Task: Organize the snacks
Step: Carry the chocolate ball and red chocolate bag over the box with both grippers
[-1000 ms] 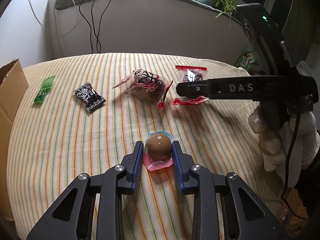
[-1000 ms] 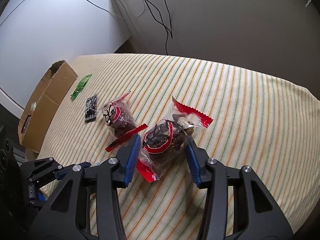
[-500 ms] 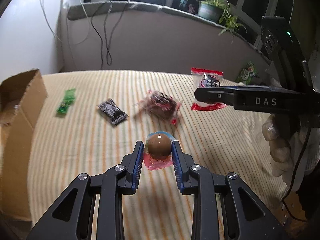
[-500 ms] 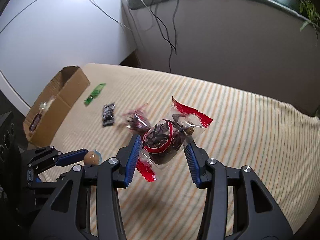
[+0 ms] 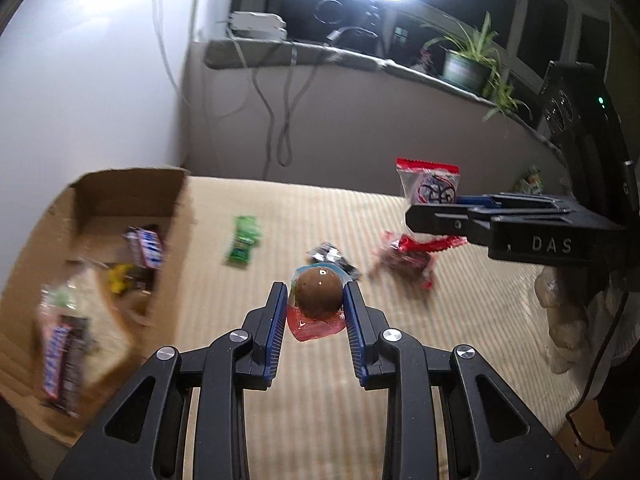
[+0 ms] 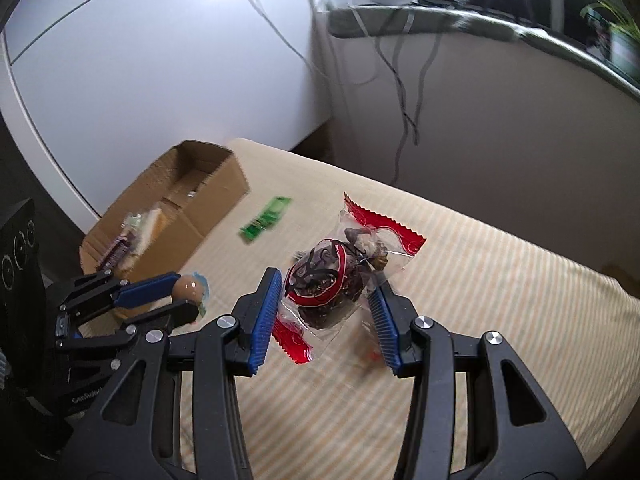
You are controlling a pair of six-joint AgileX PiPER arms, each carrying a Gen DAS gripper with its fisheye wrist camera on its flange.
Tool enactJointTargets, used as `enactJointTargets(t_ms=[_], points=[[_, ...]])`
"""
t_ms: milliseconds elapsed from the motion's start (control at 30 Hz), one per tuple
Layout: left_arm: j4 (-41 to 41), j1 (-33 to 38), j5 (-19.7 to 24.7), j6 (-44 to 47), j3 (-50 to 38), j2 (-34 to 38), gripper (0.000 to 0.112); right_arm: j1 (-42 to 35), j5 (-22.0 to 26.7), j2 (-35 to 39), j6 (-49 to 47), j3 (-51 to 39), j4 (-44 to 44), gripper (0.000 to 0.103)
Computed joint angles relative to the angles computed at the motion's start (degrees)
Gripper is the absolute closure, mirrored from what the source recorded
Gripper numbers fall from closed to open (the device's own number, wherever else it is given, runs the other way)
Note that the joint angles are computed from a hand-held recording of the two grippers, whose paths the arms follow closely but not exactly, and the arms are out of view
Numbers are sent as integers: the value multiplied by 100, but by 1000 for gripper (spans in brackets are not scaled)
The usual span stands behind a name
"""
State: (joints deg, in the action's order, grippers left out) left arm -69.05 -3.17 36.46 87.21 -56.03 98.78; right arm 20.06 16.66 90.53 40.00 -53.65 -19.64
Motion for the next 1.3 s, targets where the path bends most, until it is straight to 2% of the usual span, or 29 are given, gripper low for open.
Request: enactJointTargets(t_ms=[500, 733, 1300], points=[[338, 928, 234, -529, -1188, 545, 85, 401, 522, 1457, -1347, -2072, 1073, 56], [539, 1191, 307, -850, -1688, 892, 85, 551, 911, 2192, -1807, -3125, 1425, 56], [953, 1435, 382, -1374, -2431, 1433, 85, 697, 1943, 3761, -2571, -5471, 1971, 56]])
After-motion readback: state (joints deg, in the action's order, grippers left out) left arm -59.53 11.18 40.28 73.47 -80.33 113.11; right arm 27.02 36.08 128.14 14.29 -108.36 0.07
